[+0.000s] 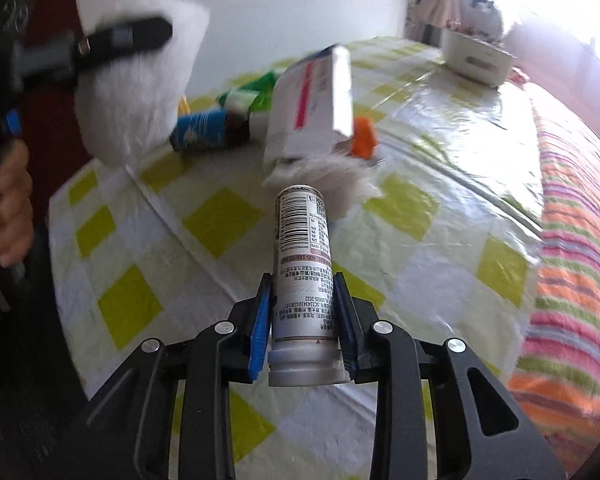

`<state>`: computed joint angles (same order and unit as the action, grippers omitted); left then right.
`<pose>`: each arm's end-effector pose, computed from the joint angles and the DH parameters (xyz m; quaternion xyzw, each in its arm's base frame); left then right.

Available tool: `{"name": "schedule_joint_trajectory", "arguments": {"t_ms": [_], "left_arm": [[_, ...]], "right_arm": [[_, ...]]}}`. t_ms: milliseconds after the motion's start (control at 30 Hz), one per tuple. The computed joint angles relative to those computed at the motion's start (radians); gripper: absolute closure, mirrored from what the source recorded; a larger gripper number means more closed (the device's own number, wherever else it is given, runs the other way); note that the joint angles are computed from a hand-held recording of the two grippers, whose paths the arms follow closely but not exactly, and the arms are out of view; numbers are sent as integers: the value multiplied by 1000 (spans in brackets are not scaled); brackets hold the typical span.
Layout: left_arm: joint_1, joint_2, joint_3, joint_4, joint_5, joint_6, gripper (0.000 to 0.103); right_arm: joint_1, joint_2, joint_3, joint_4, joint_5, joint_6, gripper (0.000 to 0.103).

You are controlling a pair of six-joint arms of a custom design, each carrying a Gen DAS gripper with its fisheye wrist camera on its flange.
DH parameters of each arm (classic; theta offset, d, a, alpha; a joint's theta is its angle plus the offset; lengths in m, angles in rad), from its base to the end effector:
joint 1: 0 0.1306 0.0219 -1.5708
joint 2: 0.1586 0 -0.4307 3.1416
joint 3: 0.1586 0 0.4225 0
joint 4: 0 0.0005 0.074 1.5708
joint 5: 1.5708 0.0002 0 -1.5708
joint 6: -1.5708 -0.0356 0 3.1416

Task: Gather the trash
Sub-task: 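Carry the spray can with the right tool over the white basket and release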

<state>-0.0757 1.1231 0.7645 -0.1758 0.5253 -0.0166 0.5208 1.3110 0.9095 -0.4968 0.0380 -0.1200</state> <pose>0.3823 -0.0474 0.3416 0.1672 0.8321 -0.2396 0.4715 0.3786 0.2150 0.3081 -0.1817 0.9262 0.0869 0.3187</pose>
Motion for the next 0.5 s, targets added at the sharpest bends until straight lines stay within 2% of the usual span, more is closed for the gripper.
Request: {"name": "schedule_joint_trajectory", "arguments": {"t_ms": [200,500], "left_arm": [[-13,-15,-5,-7,17,-3,65],[-81,-45,-21,-20,22,-23,65]], "right_arm": [[15,-94,-62,25,75,-55,74],[37,-204,-142,21,194,-131,74]]}}
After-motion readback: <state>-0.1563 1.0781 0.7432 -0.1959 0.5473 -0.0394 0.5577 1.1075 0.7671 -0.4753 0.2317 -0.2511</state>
